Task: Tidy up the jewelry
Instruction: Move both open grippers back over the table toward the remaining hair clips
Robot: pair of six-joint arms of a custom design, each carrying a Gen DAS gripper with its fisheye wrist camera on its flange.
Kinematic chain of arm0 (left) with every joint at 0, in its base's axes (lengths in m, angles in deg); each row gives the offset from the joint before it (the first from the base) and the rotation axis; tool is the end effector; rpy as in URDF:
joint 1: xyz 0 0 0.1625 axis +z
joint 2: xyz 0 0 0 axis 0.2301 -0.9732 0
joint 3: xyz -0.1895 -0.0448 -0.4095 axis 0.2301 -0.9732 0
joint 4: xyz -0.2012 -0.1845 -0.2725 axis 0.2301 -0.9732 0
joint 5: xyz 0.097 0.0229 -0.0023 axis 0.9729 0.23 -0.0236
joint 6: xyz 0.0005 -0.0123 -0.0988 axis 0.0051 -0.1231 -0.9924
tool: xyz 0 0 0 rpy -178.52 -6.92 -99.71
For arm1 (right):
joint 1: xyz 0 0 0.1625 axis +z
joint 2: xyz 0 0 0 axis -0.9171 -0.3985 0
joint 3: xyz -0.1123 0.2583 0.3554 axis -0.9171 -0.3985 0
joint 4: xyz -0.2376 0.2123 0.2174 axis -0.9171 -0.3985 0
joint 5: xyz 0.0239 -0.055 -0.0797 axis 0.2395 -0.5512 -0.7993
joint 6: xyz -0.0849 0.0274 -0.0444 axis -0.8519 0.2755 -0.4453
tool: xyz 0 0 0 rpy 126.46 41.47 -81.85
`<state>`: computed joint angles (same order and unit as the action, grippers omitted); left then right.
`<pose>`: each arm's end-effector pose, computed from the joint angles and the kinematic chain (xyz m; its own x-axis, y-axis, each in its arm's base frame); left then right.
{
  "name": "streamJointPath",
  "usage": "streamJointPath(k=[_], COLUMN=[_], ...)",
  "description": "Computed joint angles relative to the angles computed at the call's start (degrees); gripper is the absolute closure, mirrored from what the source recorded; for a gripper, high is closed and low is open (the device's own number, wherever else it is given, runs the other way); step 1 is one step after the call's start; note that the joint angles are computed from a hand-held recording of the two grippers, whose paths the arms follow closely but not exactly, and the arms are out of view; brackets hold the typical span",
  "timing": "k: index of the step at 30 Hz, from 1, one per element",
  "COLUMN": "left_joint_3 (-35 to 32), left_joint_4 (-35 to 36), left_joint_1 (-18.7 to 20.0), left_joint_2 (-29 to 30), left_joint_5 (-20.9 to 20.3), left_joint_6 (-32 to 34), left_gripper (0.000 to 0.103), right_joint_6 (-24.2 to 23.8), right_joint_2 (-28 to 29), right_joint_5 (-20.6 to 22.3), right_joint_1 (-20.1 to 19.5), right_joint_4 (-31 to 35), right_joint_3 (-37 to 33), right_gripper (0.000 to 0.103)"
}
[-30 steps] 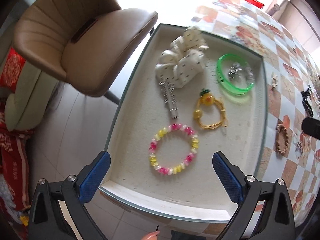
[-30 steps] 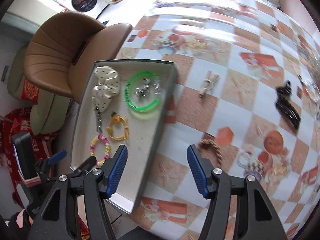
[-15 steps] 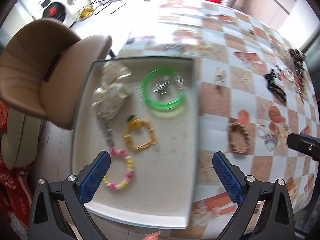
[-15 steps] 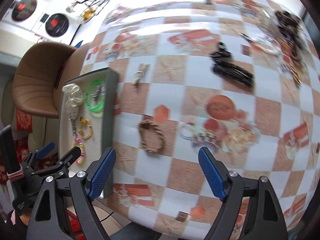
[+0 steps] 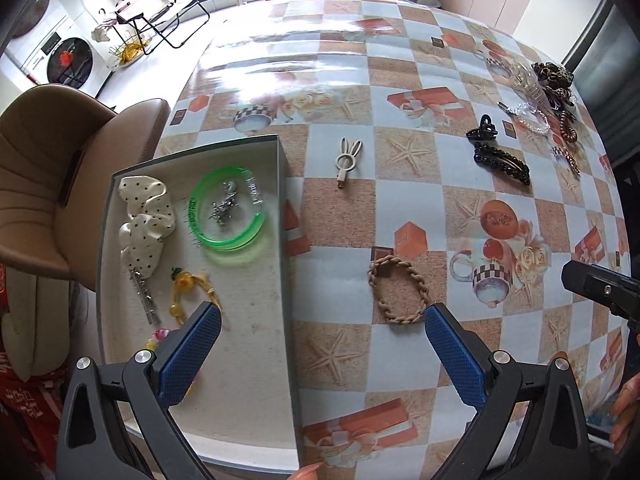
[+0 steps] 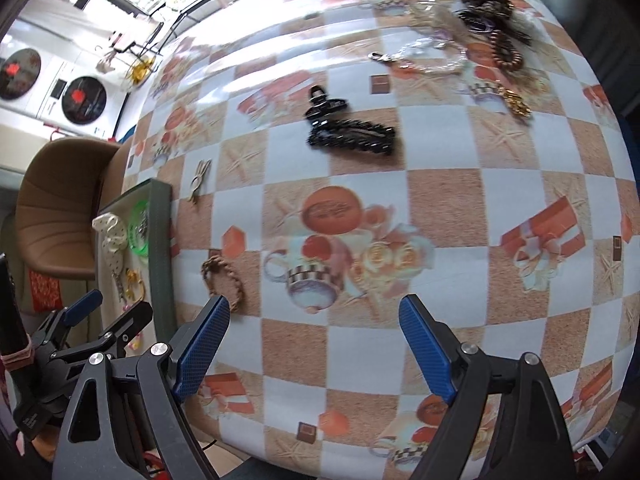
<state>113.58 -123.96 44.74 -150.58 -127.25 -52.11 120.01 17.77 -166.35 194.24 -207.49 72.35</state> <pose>-0.0697 -0.4983 0.4441 -0.6613 0.0907 -0.7446 0.2090 0.9756 -0.0669 0.4823 -0.4833 0.0222 -0.8833 0.1359 0.4486 0.0384 0.9748 -0.2197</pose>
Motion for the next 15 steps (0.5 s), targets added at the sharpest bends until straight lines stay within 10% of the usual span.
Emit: streamJointPath(k=[15], left_joint_3=[-2.8], left_joint_4=[-11.9], left_joint_1=[3.1], left_joint_2=[7.3], left_joint_5=[-2.1], left_joint_6=[10.1], left_gripper=[0.000], right_joint_6=[-9.8], right_joint_2=[1.4], right_joint_5=[-3.6], right_joint_1=[-3.7], right_joint_4=[8.3], right_joint_3=[-5.8], right_gripper=[0.014])
